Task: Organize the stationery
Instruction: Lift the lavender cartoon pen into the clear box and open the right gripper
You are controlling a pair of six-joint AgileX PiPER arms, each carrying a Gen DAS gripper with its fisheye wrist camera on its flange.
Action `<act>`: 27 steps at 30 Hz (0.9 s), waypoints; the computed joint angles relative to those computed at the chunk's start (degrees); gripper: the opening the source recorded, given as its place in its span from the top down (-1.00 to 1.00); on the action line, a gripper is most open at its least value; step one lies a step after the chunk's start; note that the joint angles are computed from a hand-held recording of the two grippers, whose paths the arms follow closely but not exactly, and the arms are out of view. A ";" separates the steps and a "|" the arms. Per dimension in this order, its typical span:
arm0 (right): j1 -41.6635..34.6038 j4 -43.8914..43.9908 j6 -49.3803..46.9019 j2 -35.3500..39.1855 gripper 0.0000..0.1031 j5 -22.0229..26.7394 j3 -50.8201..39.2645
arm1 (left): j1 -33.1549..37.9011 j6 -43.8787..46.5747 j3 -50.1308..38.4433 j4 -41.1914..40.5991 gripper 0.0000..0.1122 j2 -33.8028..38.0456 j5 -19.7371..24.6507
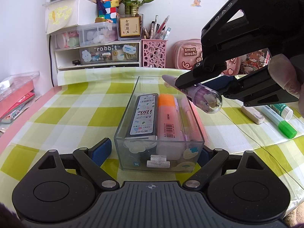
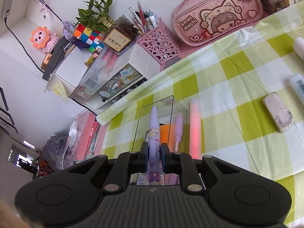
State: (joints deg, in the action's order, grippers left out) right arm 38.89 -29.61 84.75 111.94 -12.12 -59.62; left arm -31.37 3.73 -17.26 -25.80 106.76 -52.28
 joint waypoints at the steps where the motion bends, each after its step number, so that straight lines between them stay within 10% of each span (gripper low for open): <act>1: 0.05 0.56 -0.18 0.15 0.75 0.44 -0.27 | 0.00 0.00 0.00 0.00 -0.55 0.00 0.00; 9: 0.66 7.07 -4.90 0.58 0.75 2.25 -1.27 | 0.03 -0.04 0.00 0.07 -0.55 0.06 -0.07; 17: 0.02 -5.42 8.10 0.86 0.70 0.03 -1.17 | 0.01 -0.06 0.05 0.06 -0.55 0.06 -0.11; 27: 0.10 5.52 -3.17 -0.74 0.64 0.50 0.63 | 0.01 -0.10 0.06 0.08 -0.55 0.07 -0.16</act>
State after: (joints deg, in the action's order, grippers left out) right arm 39.00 -24.10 81.58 111.20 -11.62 -59.00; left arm -31.36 3.63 -17.20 -25.72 106.83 -52.44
